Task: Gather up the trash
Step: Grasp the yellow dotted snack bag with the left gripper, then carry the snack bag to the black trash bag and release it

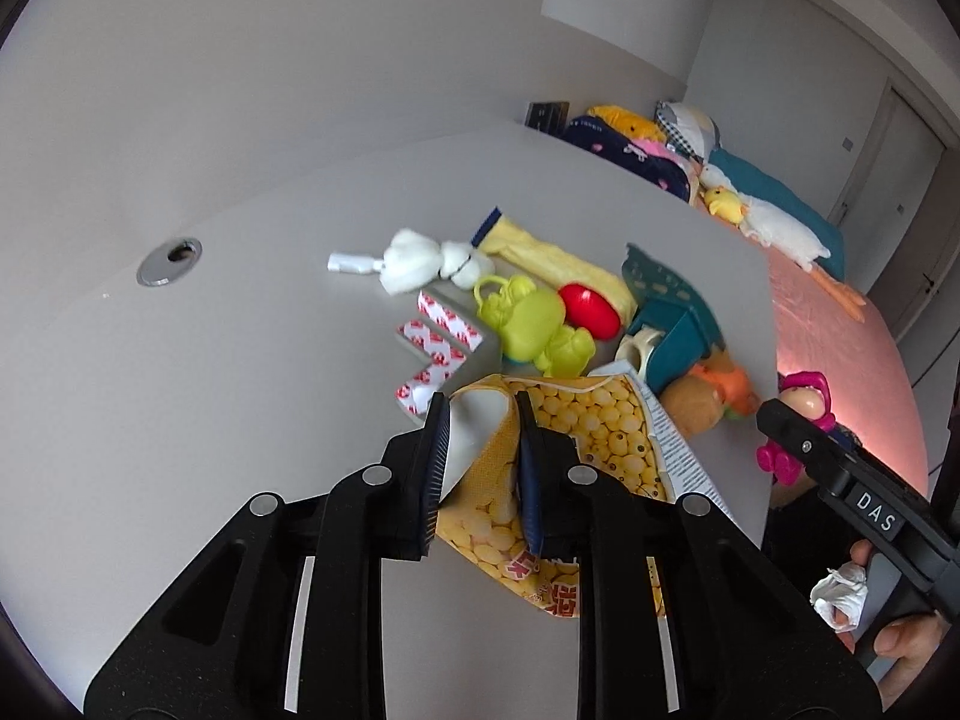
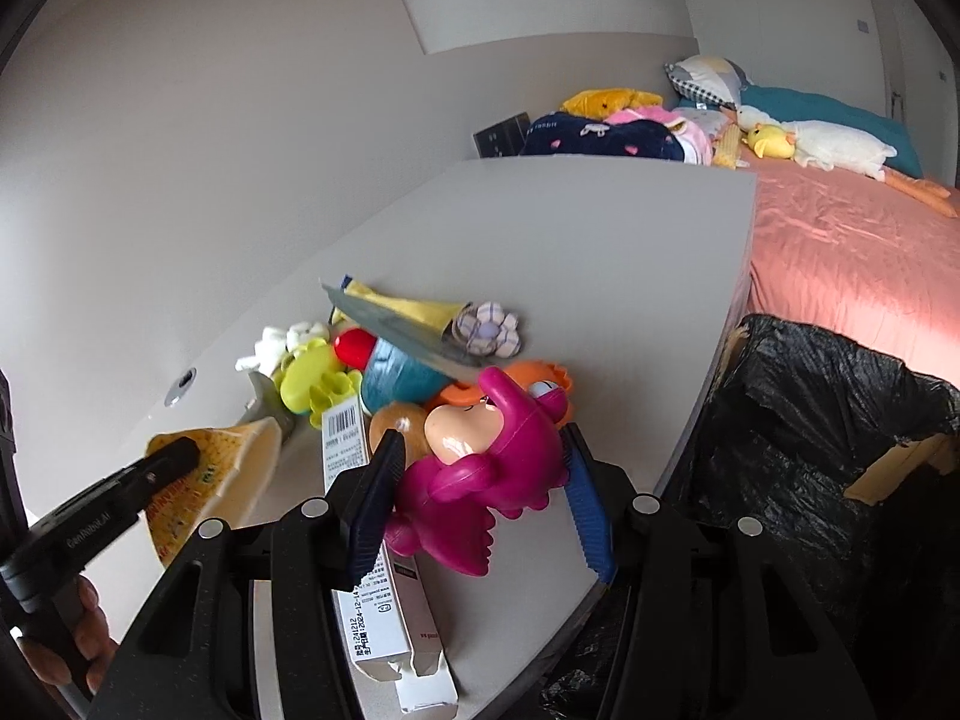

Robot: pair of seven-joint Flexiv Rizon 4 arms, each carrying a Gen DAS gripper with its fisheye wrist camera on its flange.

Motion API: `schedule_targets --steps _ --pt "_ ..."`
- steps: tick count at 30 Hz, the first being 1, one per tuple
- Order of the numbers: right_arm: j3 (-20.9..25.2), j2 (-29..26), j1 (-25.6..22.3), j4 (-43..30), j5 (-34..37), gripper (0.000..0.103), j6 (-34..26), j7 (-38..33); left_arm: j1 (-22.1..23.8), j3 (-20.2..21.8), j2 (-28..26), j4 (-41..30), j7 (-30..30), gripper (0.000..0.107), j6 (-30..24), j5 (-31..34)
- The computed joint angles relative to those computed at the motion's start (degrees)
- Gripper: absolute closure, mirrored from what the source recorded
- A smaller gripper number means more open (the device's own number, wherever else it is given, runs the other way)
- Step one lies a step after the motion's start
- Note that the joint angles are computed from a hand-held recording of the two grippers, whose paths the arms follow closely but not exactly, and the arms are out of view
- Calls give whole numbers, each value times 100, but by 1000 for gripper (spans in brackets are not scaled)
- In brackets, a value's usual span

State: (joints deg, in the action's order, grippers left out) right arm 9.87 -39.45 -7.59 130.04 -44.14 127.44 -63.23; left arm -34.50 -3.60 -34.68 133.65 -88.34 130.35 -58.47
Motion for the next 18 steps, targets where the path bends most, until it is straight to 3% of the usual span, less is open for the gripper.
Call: schedule_targets --steps 6,18 --pt "-70 131 -206 47 -126 49 172 28 -231 -47 18 -365 582 86 113 -393" --pt "-350 217 -571 4 -283 49 332 175 -251 -255 -323 -1266 1265 86 -67 -391"
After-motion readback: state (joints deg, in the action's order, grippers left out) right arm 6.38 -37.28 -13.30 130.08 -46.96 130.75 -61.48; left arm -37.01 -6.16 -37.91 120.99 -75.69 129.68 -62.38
